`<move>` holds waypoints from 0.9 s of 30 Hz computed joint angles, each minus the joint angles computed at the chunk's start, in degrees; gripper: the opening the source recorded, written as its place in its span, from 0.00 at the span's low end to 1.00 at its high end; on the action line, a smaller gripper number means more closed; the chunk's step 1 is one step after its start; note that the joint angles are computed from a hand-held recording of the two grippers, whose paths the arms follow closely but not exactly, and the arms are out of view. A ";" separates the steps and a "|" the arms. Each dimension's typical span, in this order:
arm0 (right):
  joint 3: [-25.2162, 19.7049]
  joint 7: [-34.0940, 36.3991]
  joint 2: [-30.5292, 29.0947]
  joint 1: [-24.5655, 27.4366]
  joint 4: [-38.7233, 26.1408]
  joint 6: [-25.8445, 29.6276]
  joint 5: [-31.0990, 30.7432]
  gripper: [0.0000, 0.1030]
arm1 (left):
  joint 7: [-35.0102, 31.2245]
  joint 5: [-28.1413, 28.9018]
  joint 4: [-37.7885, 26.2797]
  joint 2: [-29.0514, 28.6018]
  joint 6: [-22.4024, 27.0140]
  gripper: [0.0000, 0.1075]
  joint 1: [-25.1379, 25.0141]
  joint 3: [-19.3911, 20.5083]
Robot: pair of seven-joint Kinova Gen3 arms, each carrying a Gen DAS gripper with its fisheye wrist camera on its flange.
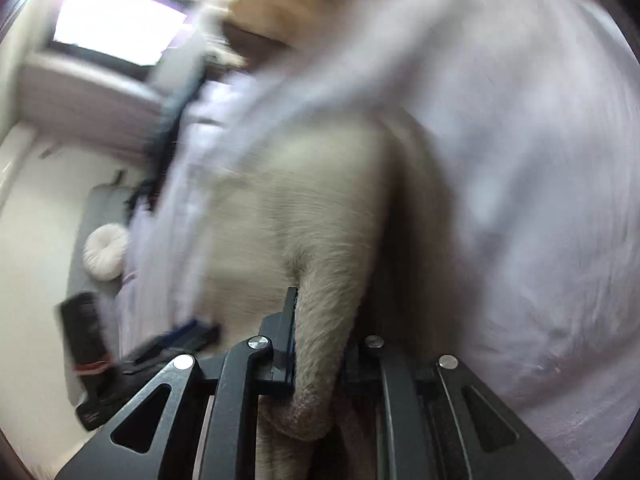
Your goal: Fold small clothes
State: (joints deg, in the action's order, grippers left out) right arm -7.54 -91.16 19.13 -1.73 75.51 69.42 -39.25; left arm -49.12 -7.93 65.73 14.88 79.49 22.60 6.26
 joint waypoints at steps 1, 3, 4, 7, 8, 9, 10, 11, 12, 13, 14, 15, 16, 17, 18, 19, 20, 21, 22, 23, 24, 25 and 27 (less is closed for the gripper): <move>-1.07 -0.14 -0.31 1.79 1.50 -1.11 -1.40 0.17 | -0.01 1.22 1.02 -0.62 -0.78 0.75 -0.70 -0.05; -1.80 0.14 -1.91 2.50 3.19 -2.72 -1.40 0.17 | -0.63 2.59 2.44 -1.87 -1.68 0.75 -1.82 -0.03; -0.87 -0.22 -2.57 1.26 2.94 -2.63 0.00 0.17 | -1.75 3.21 2.73 -2.24 -1.53 0.75 -2.50 0.06; 5.22 -3.90 -4.92 -6.02 1.12 -1.84 6.99 0.17 | -3.73 3.99 2.17 -2.50 -0.11 0.75 -3.48 0.30; 6.60 -5.18 -5.88 -7.78 1.06 -2.00 9.32 0.18 | -4.12 3.85 1.36 -2.47 0.96 0.75 -3.53 0.34; 6.93 -6.92 -5.81 -8.77 0.20 -2.12 11.16 0.18 | -4.17 3.04 0.58 -2.47 2.08 0.75 -3.27 0.32; 8.25 -8.88 -6.34 -10.44 -0.37 -1.92 13.49 0.22 | -3.88 2.09 0.38 -2.65 2.79 0.75 -2.82 0.29; 9.12 -9.90 -7.02 -11.05 -0.47 -1.46 15.16 0.28 | -3.53 0.77 -0.14 -2.71 3.97 0.75 -2.23 0.28; 8.92 -10.19 -7.70 -10.59 -0.60 -1.20 15.90 0.32 | -3.13 -0.21 -0.63 -2.61 5.04 0.75 -1.78 0.27; 7.75 -10.18 -8.47 -9.08 -0.24 -1.65 15.70 0.32 | -2.79 -0.96 -0.70 -2.85 5.94 0.75 -1.53 0.12; 5.90 -9.27 -9.17 -6.50 0.43 -2.53 14.57 0.32 | -2.66 -0.77 -0.45 -3.14 5.90 0.75 -1.68 0.13; 4.15 -7.45 -9.33 -3.85 0.98 -3.16 12.51 0.32 | -2.60 -0.48 -0.10 -3.56 5.71 0.75 -1.85 0.16; 3.26 -5.68 -8.71 -2.25 0.47 -2.98 10.19 0.32 | -2.44 -0.40 0.08 -3.86 5.75 0.75 -1.84 0.27; 3.05 -4.82 -7.84 -1.72 -0.50 -2.45 8.81 0.32 | -2.10 -0.72 0.10 -4.02 6.02 0.75 -1.47 0.52; 2.94 -4.32 -6.19 -1.30 -1.85 -1.87 7.08 0.33 | -1.78 -1.00 0.17 -4.11 6.21 0.75 -1.04 0.80; 2.30 -4.20 -4.36 -0.28 -2.98 -1.53 4.96 0.33 | -1.61 -0.97 0.10 -4.03 6.28 0.75 -0.71 1.08; 2.39 -4.53 -3.07 -0.28 -3.59 -1.85 3.78 0.33 | -1.39 -0.69 0.31 -4.05 6.21 0.75 -0.29 1.41; 2.00 -5.29 -1.28 -0.06 -4.91 -1.73 3.00 0.35 | -0.87 -0.67 0.34 -3.87 6.31 0.75 0.32 1.73; 1.17 -6.47 0.63 0.19 -6.97 -0.68 3.13 0.32 | -0.02 -0.98 0.64 -3.88 6.19 0.75 1.01 1.91; 1.19 -6.90 1.76 -0.62 -8.77 0.22 4.18 0.25 | 1.14 -1.47 1.12 -4.08 5.84 0.75 1.73 2.01; 2.26 -6.40 1.83 -2.49 -10.85 1.04 6.16 0.08 | 1.83 -1.30 1.74 -4.41 5.24 0.75 1.95 2.05; 4.21 -4.97 1.56 -5.14 -12.57 1.78 8.49 0.08 | 2.35 -0.86 2.55 -4.86 4.57 0.75 1.91 2.05; 8.87 -2.99 2.04 -10.45 -15.31 4.62 13.15 0.08 | 2.76 0.69 4.66 -5.60 2.89 0.75 1.31 2.09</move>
